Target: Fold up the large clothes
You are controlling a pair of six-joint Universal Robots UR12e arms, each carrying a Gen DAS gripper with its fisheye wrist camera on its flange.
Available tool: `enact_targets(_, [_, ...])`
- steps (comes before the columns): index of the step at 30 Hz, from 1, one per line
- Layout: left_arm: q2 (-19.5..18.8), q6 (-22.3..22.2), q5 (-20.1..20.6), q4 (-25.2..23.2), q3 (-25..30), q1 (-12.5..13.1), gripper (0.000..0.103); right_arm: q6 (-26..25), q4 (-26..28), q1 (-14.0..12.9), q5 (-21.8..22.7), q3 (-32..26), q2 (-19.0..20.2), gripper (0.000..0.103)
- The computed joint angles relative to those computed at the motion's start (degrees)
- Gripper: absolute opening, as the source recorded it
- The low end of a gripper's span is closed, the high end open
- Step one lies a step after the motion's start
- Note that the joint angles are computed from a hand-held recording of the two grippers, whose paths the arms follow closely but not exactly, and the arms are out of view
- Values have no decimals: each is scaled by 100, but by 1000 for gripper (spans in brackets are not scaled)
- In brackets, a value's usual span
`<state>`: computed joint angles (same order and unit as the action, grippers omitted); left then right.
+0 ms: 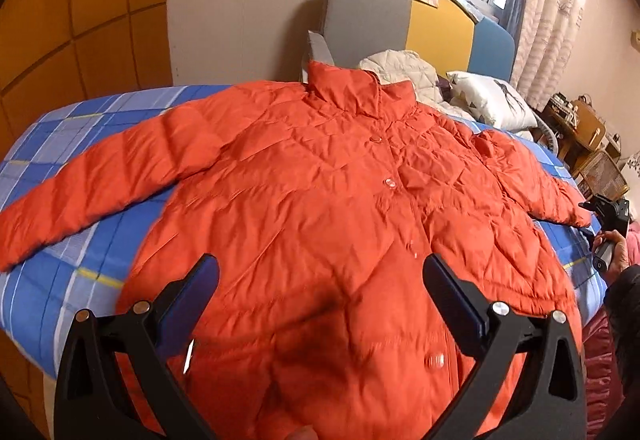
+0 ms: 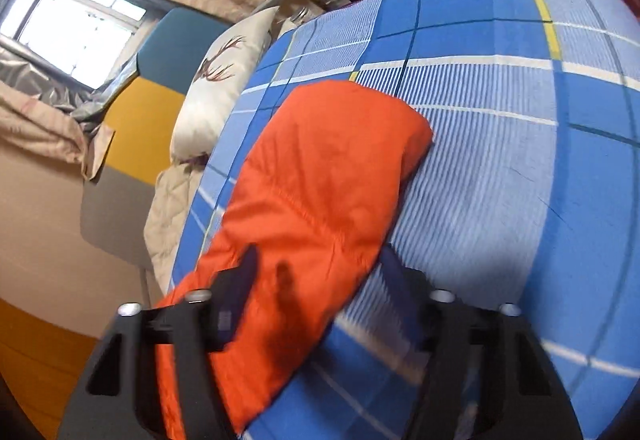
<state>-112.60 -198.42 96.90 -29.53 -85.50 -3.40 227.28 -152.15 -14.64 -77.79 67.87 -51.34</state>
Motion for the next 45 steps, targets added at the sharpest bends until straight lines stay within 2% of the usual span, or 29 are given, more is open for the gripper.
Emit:
enact_targets(1, [-72, 39, 5, -81, 96, -6, 101, -100, 2, 5, -17, -60, 40, 53])
enact_targets(3, [-196, 58, -65, -305, 275, 2, 101, -289, 176, 31, -147, -111, 40, 29])
enact_targets(4, [-233, 50, -94, -409, 337, 7, 101, -336, 222, 44, -282, -102, 19, 14])
enact_targets(5, [-277, 23, -115, -565, 421, 12, 101, -431, 393, 52, -459, -144, 1, 10])
enact_targets(7, [-320, -91, -263, -904, 570, 36, 101, -585, 690, 61, -622, -176, -54, 8])
enact_targets(9, [-328, -123, -169, -1129, 681, 7, 101, -875, 1078, 109, -938, -267, -128, 5])
enact_targets(11, [-293, -190, -291, -1207, 706, 22, 101, -1116, 1380, 157, -1220, -319, -194, 5])
enact_targets(13, [-283, -208, -149, -1361, 763, -18, 101, -1122, 1612, 182, -1570, -273, -283, 3])
enact_targets(15, [-243, -150, -182, -1234, 711, -32, 101, -1041, 1738, 148, -1580, -202, -323, 1])
enact_targets(17, [-213, -87, 70, -1146, 648, -104, 101, -1136, 1734, 155, -1597, -168, -326, 1])
enact_targets(18, [-168, -65, 19, -967, 536, -108, 101, -1166, 1688, 164, -1591, -156, -329, 1])
enact_targets(21, [-5, -101, 50, -619, 213, -135, 101, -1219, 1318, 191, -1425, -47, -407, 1])
enact_targets(26, [363, -156, 72, -258, -352, -142, 101, -1671, 691, 261, -680, -6, -574, 1])
enact_targets(31, [587, -117, 126, -64, -681, -31, 101, -2099, 511, 497, -270, -217, -576, 1])
enact_targets(34, [624, -122, 123, -61, -739, 46, 101, -2337, 638, 719, -86, -456, -483, 1])
enact_targets(42, [653, -162, 65, 246, -888, 178, 101, -3334, 1550, 1437, 413, -1209, -73, 1])
enact_targets(45, [609, -299, -205, 290, -858, 275, 101, -3726, 1884, 1686, 514, -1433, 73, 1])
